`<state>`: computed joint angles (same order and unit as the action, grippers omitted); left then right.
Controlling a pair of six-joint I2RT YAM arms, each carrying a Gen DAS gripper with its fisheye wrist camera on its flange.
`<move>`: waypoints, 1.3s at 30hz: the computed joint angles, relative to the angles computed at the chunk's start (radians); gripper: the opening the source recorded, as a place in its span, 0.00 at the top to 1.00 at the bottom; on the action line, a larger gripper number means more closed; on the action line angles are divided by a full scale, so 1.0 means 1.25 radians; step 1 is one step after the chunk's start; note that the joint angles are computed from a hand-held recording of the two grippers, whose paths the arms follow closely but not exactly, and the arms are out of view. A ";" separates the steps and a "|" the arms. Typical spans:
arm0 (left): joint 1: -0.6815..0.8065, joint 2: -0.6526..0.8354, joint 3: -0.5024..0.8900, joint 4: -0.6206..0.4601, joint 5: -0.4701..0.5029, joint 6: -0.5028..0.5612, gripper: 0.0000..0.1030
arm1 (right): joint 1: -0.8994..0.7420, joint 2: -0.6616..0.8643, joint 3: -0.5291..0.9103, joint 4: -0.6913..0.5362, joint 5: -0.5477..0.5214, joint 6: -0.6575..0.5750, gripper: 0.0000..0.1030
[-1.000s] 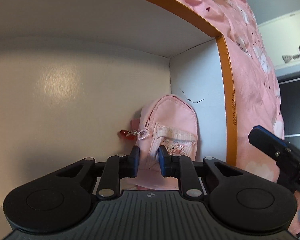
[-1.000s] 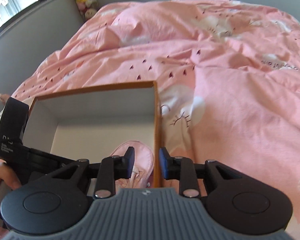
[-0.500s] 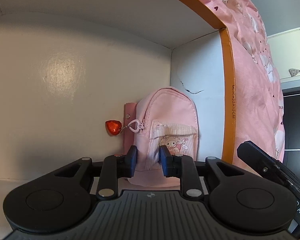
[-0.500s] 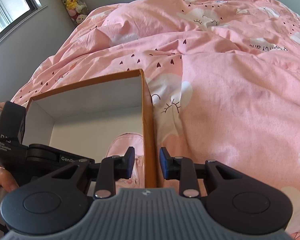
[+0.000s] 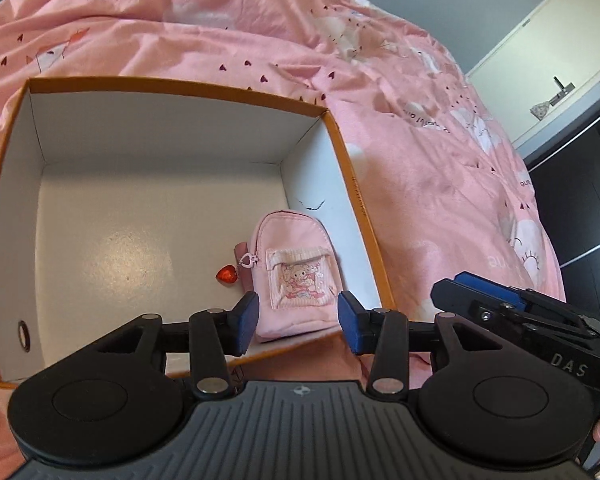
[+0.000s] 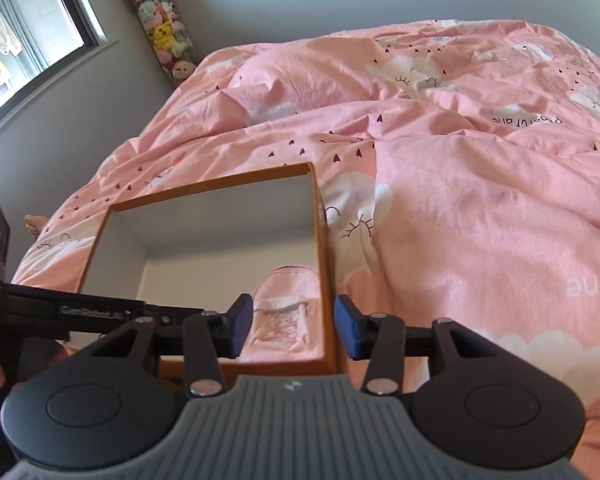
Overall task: Organize objects
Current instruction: 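Grasp the brown plush in the blue outfit with the right tool, then grasp the white plush with the pink-striped body with the left tool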
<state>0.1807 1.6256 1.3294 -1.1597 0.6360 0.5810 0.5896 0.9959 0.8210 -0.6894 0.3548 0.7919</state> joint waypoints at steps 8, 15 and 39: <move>0.126 -0.102 -0.075 -0.062 -0.033 0.140 0.52 | 0.238 -0.017 -0.035 -0.048 0.073 0.226 0.50; 0.206 -0.150 -0.191 -0.011 -0.104 0.229 0.52 | 0.340 0.108 -0.066 0.020 0.012 0.336 0.51; 0.094 -0.308 -0.433 0.182 -0.234 0.580 0.54 | 0.292 0.245 -0.086 0.122 -0.160 0.230 0.62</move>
<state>0.2985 1.2404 0.7880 -0.9319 0.3430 1.3056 0.9541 1.3017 0.7133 -0.5371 0.1548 1.0797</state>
